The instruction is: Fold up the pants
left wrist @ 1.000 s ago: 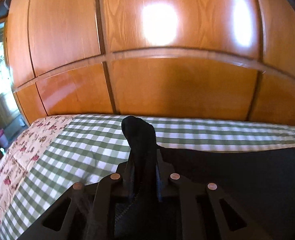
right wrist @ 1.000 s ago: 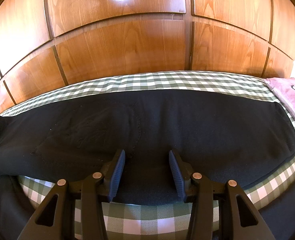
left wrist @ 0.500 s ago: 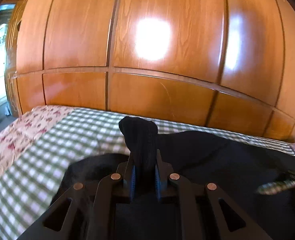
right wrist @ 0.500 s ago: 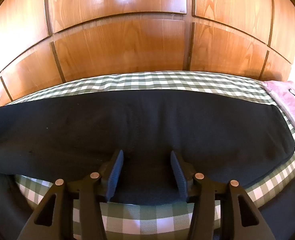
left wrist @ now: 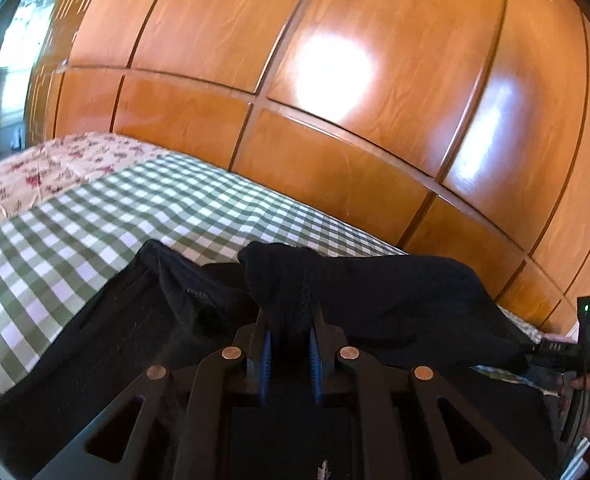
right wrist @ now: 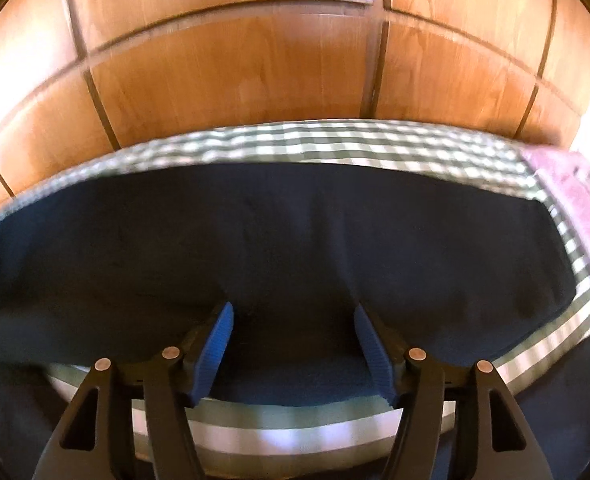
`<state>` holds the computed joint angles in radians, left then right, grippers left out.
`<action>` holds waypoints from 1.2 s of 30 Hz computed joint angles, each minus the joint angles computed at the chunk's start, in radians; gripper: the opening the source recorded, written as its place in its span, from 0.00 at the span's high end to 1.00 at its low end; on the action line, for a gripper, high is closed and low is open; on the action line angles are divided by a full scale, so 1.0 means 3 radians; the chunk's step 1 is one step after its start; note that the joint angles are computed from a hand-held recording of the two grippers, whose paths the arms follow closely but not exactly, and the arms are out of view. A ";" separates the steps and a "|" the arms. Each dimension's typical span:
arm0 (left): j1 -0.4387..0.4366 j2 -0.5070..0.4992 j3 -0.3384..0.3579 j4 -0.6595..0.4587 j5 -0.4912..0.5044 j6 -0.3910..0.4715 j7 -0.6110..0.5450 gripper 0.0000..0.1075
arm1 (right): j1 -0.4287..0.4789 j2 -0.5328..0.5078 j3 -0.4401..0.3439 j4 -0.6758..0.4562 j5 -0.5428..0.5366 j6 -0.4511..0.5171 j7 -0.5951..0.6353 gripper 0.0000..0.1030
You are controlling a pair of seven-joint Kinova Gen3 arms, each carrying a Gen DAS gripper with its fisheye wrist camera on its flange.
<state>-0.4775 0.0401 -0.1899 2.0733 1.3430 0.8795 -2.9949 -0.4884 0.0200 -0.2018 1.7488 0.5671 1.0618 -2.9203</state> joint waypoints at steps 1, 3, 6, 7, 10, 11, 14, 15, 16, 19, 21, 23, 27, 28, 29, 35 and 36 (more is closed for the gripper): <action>-0.0020 0.0028 -0.0016 -0.0004 0.0006 0.0044 0.0028 0.86 | 0.0010 -0.0022 0.0008 -0.0035 -0.0034 -0.0067 -0.0009 0.38; -0.0062 0.0063 -0.0036 -0.0007 0.0001 0.0118 0.0088 0.86 | -0.0007 -0.0013 0.0063 -0.0173 -0.0134 -0.0161 0.0035 0.38; -0.0115 0.0097 -0.0044 0.0001 -0.0031 0.0184 0.0165 0.86 | 0.0133 0.0078 0.0093 -0.0393 -0.0535 -0.0442 0.0264 0.38; -0.0125 0.0107 -0.0040 -0.0005 -0.0052 0.0199 0.0190 0.86 | 0.0212 0.0139 0.0059 -0.0484 -0.0670 -0.0491 0.0344 0.38; -0.0154 0.0143 -0.0030 -0.0021 -0.0068 0.0243 0.0228 0.86 | 0.0407 0.0378 -0.0043 -0.0772 -0.1077 -0.0587 0.0521 0.38; -0.0163 0.0162 -0.0026 -0.0037 -0.0083 0.0257 0.0260 0.86 | 0.0371 0.0427 0.0032 -0.0830 -0.1201 -0.0595 0.0571 0.38; -0.0200 0.0236 -0.0013 -0.0094 -0.0146 0.0319 0.0381 0.86 | 0.0221 0.0580 0.0267 -0.0957 -0.1466 -0.0660 0.0542 0.38; -0.0208 0.0253 -0.0003 -0.0110 -0.0165 0.0326 0.0413 0.86 | 0.0210 0.0612 0.0292 -0.0962 -0.1510 -0.0701 0.0485 0.38; -0.0219 0.0275 0.0005 -0.0128 -0.0184 0.0346 0.0441 0.86 | 0.0185 0.0640 0.0315 -0.0966 -0.1525 -0.0729 0.0417 0.38; -0.0253 0.0310 0.0027 -0.0145 -0.0191 0.0381 0.0453 0.86 | 0.0170 0.0719 0.0357 -0.0990 -0.1582 -0.0779 0.0357 0.38; -0.0269 0.0331 0.0038 -0.0153 -0.0194 0.0398 0.0462 0.86 | 0.0153 0.0757 0.0392 -0.1000 -0.1582 -0.0771 0.0300 0.38; -0.0279 0.0347 0.0050 -0.0170 -0.0206 0.0412 0.0485 0.86 | 0.0178 0.0788 0.0415 -0.0993 -0.1603 -0.0770 0.0302 0.38; -0.0296 0.0368 0.0065 -0.0185 -0.0211 0.0432 0.0499 0.86 | 0.0333 0.0761 0.0376 -0.0817 -0.1825 -0.1016 0.0518 0.74; -0.0299 0.0373 0.0067 -0.0189 -0.0218 0.0435 0.0508 0.86 | 0.0357 0.0736 0.0367 -0.0751 -0.1879 -0.1088 0.0562 0.78; -0.0301 0.0377 0.0070 -0.0194 -0.0224 0.0435 0.0518 0.86 | 0.0389 0.0696 0.0350 -0.0656 -0.1950 -0.1204 0.0619 0.83; -0.0333 0.0411 0.0079 -0.0213 -0.0227 0.0481 0.0552 0.86 | 0.0330 0.0410 0.0340 -0.0321 -0.1910 -0.1522 0.0664 0.89; -0.0341 0.0416 0.0079 -0.0214 -0.0222 0.0493 0.0554 0.86 | 0.0310 0.0339 0.0337 -0.0248 -0.1871 -0.1589 0.0617 0.89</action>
